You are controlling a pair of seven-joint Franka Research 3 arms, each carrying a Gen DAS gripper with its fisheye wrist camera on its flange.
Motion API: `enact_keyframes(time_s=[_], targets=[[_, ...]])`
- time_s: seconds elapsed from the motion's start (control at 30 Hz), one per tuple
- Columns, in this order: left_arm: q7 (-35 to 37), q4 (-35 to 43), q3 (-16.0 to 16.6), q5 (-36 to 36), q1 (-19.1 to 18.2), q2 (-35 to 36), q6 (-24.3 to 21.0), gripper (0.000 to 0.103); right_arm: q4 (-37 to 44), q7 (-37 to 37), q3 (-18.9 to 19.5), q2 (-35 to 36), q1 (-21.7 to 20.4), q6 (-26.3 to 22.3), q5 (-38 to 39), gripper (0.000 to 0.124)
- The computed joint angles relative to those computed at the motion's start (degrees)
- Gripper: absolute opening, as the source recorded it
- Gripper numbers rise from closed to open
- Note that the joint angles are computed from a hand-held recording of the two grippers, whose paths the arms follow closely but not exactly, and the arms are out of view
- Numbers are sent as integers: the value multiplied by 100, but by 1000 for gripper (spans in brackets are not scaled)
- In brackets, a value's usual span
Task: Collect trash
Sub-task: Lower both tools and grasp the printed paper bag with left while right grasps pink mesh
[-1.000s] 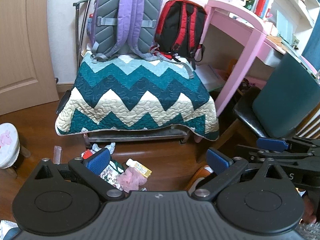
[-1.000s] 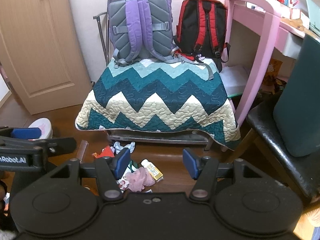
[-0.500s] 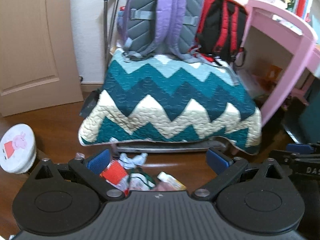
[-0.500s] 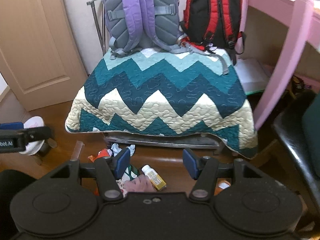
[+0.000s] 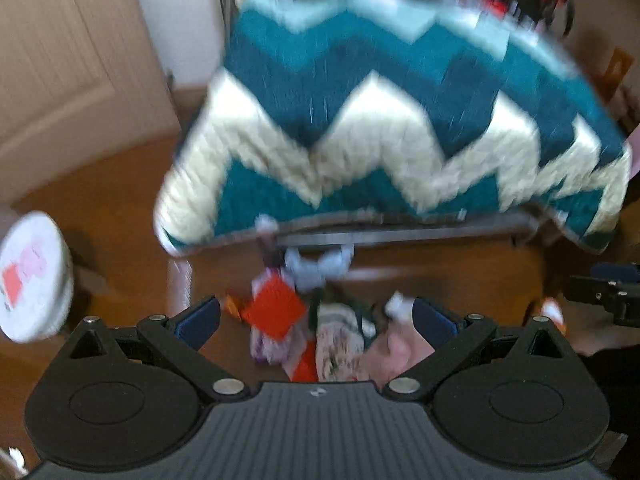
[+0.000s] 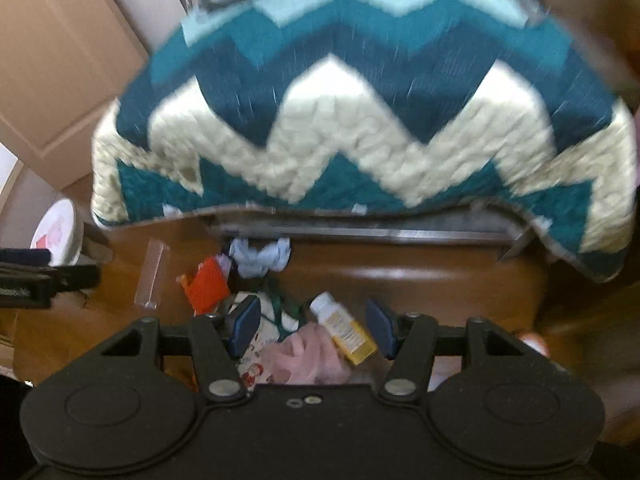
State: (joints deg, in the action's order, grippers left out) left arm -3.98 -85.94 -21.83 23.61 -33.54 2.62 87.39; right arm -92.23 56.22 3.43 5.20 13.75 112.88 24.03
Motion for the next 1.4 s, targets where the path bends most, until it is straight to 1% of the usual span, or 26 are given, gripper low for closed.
enact_keyframes(time_s=[0.1,0.2,0.37,0.43,0.7,0.87,0.97,1.0,1.07,1.1,1.13,1.17,1.2,1.23,1.27,1.33,1.4], targets=[[141,-681,160,-664,249,-92,721,103,-71,133,58,285,93,-33,-148,58],[406,-1180,275,-1198,485,-52,1361,103,-220,143,101,503,182,-15,-308,58],[889,-1794,391,-1690,778,152,2245,103,-443,160,123,858,337,-28,-762,58],[1048,-1971,422,-1830,869,257,2451,103,-499,182,118,995,387,-83,-941,58],[1614,-2498,444,-2433,1092,791,3214,102,-590,122,151,1403,528,-103,-1237,57],[1849,-2657,414,-2690,1153,1050,3609,102,-670,-14,173,1602,622,106,-1364,55],[1987,-2708,401,-2769,1176,1176,3832,97,-641,-10,162,1721,657,208,-1416,54],[2013,-2715,398,-2781,1179,1205,3880,95,-613,-7,159,1760,673,202,-1452,54],[2072,-2719,396,-2782,1184,1259,3974,87,-589,-103,173,1797,670,199,-1461,54],[2097,-2714,395,-2780,1185,1290,4019,78,-604,-162,179,1789,675,219,-1477,53],[2126,-2704,395,-2785,1191,1327,4055,69,-618,-204,182,1781,683,230,-1493,47],[2137,-2669,401,-2777,1194,1380,4065,66,-611,-216,181,1790,694,216,-1508,28],[2140,-2669,401,-2768,1193,1395,4085,62,-584,-191,171,1809,714,174,-1548,17],[2153,-2682,395,-2769,1192,1400,4135,55,-547,-130,158,1835,736,115,-1579,12],[2201,-2715,384,-2797,1208,1389,4181,50,-534,-104,155,1838,737,84,-1574,11],[2250,-2681,380,-2769,1202,1409,4133,35,-591,-151,166,1780,737,132,-1578,9],[2312,-2692,371,-2796,1215,1373,4125,31,-655,-222,169,1690,736,167,-1604,7]])
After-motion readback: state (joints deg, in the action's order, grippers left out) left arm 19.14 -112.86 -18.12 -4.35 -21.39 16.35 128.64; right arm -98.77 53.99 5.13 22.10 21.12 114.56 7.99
